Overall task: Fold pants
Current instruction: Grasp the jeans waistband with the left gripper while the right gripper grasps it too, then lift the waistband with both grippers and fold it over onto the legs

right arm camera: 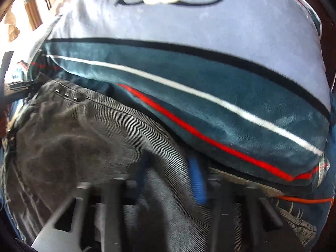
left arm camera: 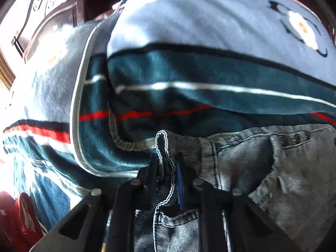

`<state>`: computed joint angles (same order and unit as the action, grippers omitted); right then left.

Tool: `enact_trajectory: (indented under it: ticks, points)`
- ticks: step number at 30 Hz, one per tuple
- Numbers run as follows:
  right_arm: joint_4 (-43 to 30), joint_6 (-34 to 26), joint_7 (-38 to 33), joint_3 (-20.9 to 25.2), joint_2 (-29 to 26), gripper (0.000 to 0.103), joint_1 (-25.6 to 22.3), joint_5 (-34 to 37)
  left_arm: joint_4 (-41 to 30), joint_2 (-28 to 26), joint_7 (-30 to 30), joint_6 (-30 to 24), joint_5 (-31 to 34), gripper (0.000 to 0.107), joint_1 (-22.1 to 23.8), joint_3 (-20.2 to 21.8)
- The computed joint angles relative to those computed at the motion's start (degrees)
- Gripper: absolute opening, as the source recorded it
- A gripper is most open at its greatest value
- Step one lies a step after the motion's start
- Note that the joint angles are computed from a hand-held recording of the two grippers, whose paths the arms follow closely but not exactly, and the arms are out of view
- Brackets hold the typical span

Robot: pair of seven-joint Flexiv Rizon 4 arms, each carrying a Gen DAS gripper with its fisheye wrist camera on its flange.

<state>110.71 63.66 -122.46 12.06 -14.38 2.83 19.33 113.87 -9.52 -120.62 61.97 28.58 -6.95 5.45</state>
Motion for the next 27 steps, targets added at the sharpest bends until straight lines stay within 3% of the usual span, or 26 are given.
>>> enact_trajectory:
  ticks: [6,13,18,22,27]
  points:
    - [0.4,-2.0,-5.0,0.8,3.7,0.010,-0.9,4.8,7.1,6.8,3.6,6.0,-7.1,0.013,2.1,-0.7]
    - [2.4,-4.9,-10.8,-0.8,10.1,0.010,-0.3,12.3,16.7,17.6,16.4,11.1,-21.7,0.012,2.9,-2.1]
    - [5.5,-7.4,-13.3,-3.6,16.7,0.010,1.3,15.6,24.4,23.4,28.3,15.1,-34.8,0.011,-0.2,0.8]
    - [8.9,-8.2,-13.4,-5.2,21.8,0.010,3.8,17.5,28.2,28.9,34.7,13.0,-41.4,0.011,-2.3,1.6]
    - [14.9,-11.7,-13.2,-7.6,30.2,0.010,5.9,17.6,32.9,38.1,37.4,7.2,-41.4,0.011,-1.1,1.1]
